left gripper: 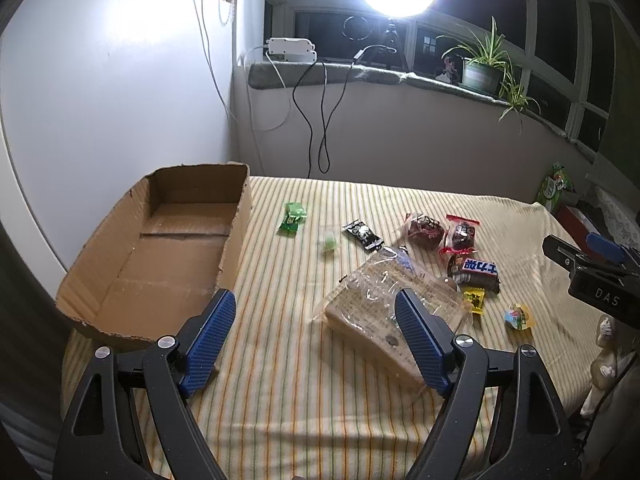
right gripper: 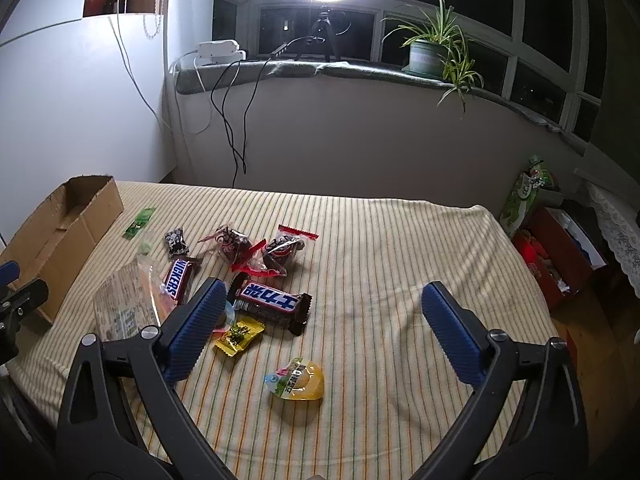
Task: Organize snacks
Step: 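Grasp the clear-wrapped bread loaf with the left gripper and lift it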
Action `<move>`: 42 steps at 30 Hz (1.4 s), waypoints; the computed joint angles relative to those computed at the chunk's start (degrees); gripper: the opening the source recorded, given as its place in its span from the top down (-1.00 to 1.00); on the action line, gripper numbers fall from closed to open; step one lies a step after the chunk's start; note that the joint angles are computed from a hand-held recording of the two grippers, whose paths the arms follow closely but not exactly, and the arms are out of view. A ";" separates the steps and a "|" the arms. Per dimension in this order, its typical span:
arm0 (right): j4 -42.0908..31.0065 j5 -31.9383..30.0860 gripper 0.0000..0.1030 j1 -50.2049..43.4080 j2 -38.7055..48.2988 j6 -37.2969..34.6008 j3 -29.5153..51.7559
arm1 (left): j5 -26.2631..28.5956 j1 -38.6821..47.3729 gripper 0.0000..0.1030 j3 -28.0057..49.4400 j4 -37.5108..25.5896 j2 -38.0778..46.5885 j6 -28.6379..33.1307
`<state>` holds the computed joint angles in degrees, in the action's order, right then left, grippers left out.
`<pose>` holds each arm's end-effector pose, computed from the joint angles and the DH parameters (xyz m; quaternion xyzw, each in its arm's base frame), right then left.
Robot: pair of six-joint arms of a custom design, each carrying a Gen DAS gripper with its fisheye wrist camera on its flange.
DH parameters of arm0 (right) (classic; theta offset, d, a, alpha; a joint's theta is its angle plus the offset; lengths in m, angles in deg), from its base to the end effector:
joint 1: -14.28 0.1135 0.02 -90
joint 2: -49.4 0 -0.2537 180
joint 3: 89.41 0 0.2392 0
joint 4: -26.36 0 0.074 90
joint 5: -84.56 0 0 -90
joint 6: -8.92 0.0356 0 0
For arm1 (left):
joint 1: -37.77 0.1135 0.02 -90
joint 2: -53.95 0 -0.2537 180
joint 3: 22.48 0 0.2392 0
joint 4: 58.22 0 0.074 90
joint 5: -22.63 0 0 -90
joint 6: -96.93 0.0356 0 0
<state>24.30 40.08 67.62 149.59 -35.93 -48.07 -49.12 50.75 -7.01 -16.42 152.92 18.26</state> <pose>0.1617 0.1747 0.0720 0.0332 0.8972 -0.0690 0.4349 0.1654 0.0267 0.0547 0.0519 0.9018 -0.0564 0.4254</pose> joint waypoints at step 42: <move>7.18 -50.12 -0.18 -14.26 23.14 -22.01 20.58 | 14.39 -0.70 -0.35 13.05 -12.94 20.28 -0.58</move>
<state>31.48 -10.04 53.36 172.73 -57.93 -27.50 -34.73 50.05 6.04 -29.37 173.20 17.68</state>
